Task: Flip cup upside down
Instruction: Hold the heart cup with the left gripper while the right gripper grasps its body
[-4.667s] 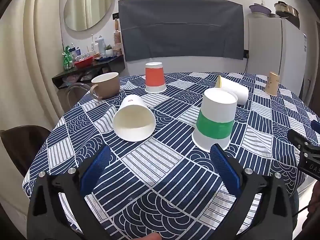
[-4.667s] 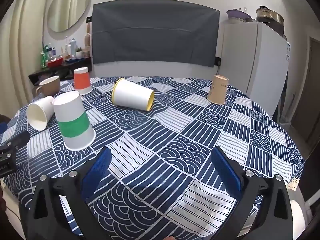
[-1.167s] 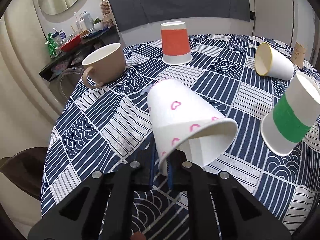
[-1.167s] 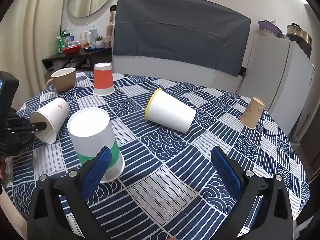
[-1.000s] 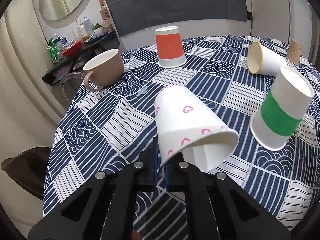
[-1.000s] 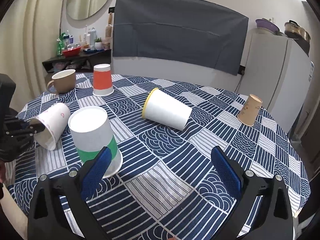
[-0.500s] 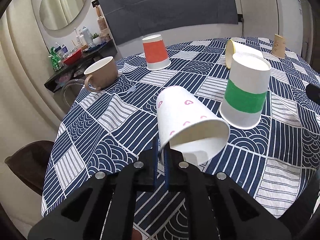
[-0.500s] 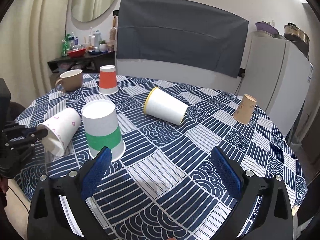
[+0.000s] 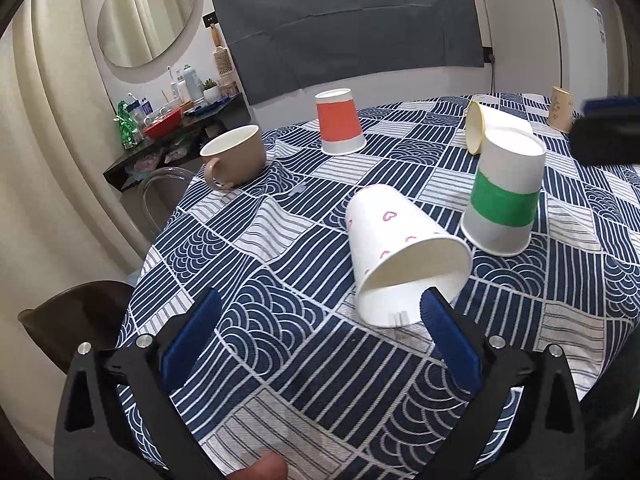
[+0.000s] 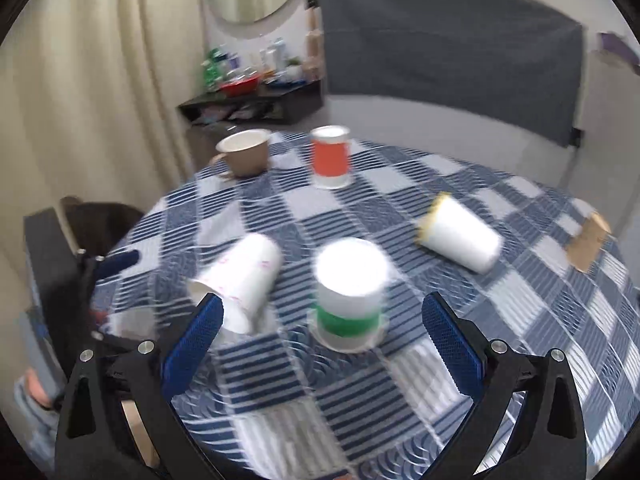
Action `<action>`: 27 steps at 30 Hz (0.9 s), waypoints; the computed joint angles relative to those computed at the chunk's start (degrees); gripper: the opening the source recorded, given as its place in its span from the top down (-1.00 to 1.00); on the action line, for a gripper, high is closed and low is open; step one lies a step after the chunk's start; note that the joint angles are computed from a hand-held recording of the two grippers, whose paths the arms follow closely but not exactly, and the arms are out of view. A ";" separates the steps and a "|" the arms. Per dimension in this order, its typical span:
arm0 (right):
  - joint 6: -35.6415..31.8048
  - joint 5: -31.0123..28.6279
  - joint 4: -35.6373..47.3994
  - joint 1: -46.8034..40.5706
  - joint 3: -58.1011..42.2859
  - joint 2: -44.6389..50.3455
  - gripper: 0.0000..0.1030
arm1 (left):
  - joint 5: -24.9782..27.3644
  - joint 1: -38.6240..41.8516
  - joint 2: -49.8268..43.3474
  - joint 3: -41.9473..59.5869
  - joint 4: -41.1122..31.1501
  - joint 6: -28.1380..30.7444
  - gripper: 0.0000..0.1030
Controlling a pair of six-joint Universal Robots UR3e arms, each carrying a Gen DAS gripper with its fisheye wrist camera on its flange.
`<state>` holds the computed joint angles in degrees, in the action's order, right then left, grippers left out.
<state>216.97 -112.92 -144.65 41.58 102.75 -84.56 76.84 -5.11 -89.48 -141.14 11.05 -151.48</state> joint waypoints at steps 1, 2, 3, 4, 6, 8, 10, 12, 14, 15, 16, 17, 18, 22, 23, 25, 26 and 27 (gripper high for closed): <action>-1.48 5.14 1.36 -2.58 -2.46 1.22 -0.86 | -0.02 0.56 -0.46 0.02 0.46 0.45 -0.89; -2.58 11.32 3.81 -5.91 -5.51 2.90 -0.86 | -0.09 1.06 -0.84 0.00 0.86 0.82 -0.89; -2.58 14.89 5.52 -7.85 -7.45 4.21 -0.86 | -0.36 1.70 -1.15 0.04 0.93 1.27 -0.89; -2.27 18.94 7.80 -9.98 -10.03 6.04 -0.87 | -0.75 2.33 -1.32 0.11 0.77 1.64 -0.89; -2.12 22.02 13.04 -12.24 -16.76 10.36 -0.86 | -2.07 4.29 -1.65 0.28 0.33 2.52 -0.89; -3.42 21.69 18.00 -12.63 -23.97 14.12 -0.85 | -3.16 5.92 -1.88 0.63 -0.31 3.40 -0.89; -3.99 24.52 23.13 -13.95 -30.65 17.58 -0.85 | -3.96 7.35 -2.31 1.03 -0.62 3.94 -0.89; -5.91 28.89 28.07 -15.68 -36.39 20.86 -0.85 | -4.57 8.55 -3.09 1.92 -1.10 4.33 -0.89; -6.13 29.58 31.09 -15.58 -41.08 23.71 -0.85 | -5.49 9.73 -3.99 3.23 -2.06 4.49 -0.89; -6.52 30.04 32.49 -15.32 -43.49 25.32 -0.85 | -5.97 10.18 -4.20 3.69 -2.57 4.52 -0.89; -6.94 30.42 33.34 -15.29 -45.35 26.90 -0.85 | -6.19 10.36 -4.33 4.00 -2.91 4.51 -0.89; -7.38 31.42 35.55 -15.11 -48.53 29.02 -0.85 | -6.32 10.57 -4.74 4.48 -3.06 4.59 -0.89; -7.69 31.56 37.40 -14.93 -51.08 30.25 -0.86 | -6.27 10.66 -5.23 4.92 -2.95 4.66 -0.89; -7.29 33.06 37.91 -14.64 -54.78 31.79 -0.85 | -7.15 11.41 -6.16 5.58 -3.01 5.68 -0.89; -7.30 33.25 37.67 -14.46 -55.12 31.89 -0.85 | -7.55 11.67 -6.24 5.64 -3.22 5.93 -0.89; -7.50 34.37 37.68 -14.10 -55.96 32.66 -0.85 | -7.91 12.01 -6.24 5.57 -3.44 6.30 -0.89; -7.62 35.68 37.72 -13.97 -56.13 33.12 -0.85 | -7.89 12.04 -6.29 5.68 -3.50 6.37 -0.89; -7.88 36.48 37.74 -13.93 -56.06 33.28 -0.85 | -7.97 12.12 -6.41 5.77 -3.48 6.47 -0.89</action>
<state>209.09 -76.44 -106.91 27.65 46.69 -51.27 68.87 7.01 -95.89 -135.37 7.57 -145.00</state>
